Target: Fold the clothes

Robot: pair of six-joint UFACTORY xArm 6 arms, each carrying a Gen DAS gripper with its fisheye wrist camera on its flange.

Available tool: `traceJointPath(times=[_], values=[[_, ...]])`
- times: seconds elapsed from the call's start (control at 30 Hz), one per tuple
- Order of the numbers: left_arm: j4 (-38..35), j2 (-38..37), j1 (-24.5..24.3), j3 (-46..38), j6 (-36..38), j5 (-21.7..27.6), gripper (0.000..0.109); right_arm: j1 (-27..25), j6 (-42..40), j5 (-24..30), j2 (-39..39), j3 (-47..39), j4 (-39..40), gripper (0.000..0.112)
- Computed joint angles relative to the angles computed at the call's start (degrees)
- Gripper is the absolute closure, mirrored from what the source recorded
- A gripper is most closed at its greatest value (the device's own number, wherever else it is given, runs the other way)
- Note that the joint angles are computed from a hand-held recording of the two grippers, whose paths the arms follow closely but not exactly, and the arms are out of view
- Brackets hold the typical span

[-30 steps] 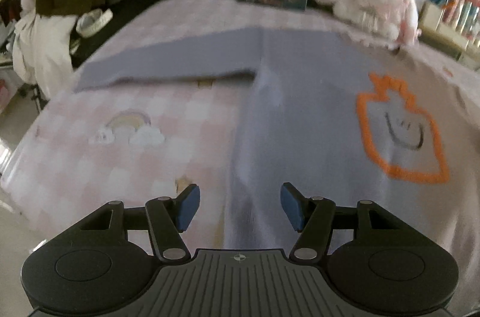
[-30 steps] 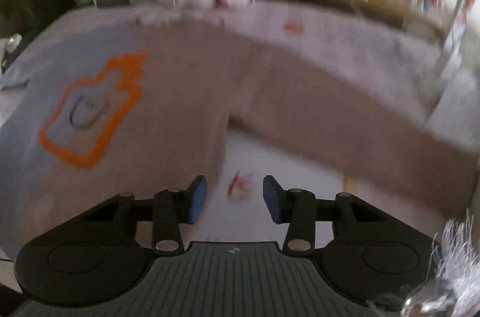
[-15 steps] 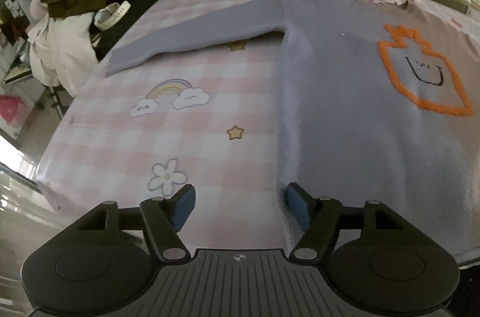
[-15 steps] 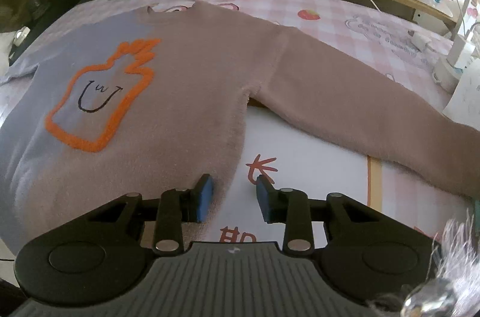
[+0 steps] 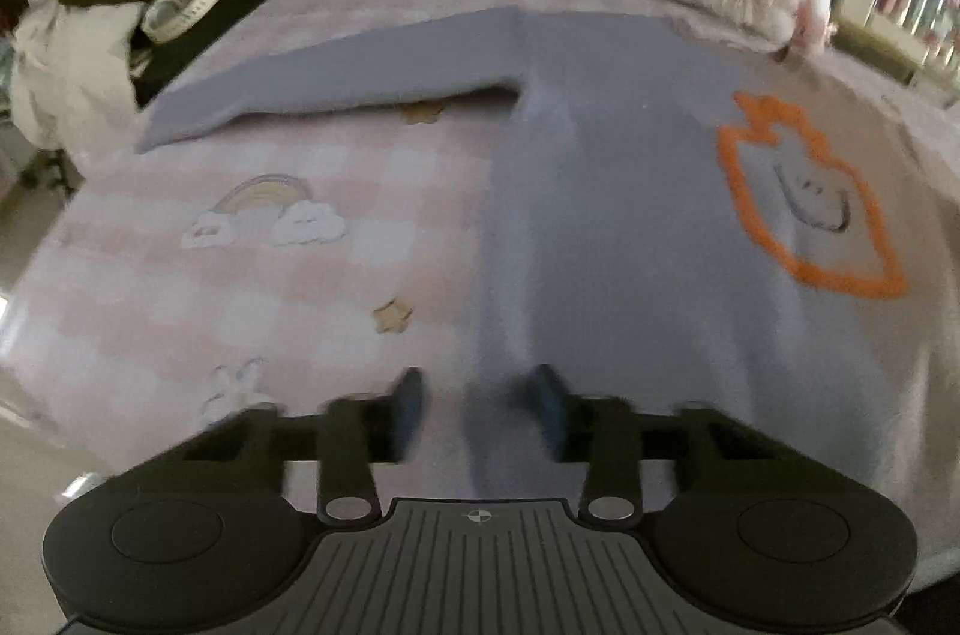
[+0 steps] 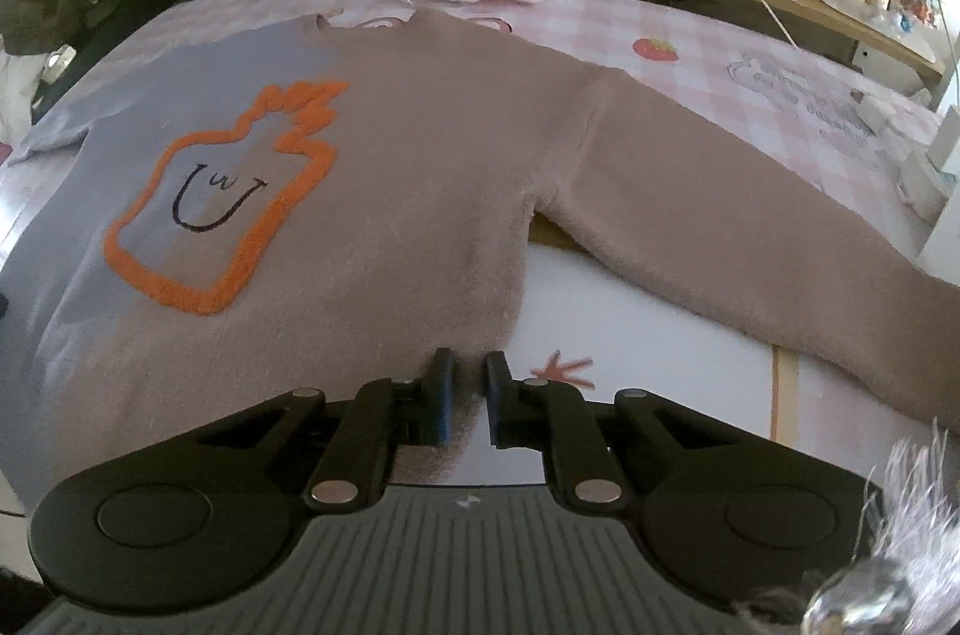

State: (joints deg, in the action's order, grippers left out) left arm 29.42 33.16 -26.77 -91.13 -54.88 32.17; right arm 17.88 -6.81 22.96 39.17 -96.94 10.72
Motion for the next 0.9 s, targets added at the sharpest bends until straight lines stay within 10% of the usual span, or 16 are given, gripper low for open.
traceJointPath(times=[0.4,0.9], values=[[1.3,10.0,2.0,-15.0,4.4,4.7,0.103,1.1,6.3,1.9,11.3,-16.8,-9.7,0.103],[8.7,4.9,1.1,-7.6,-3.5,5.7,0.103,3.4,-5.3,9.8,24.4,-39.1,-7.1,0.103]])
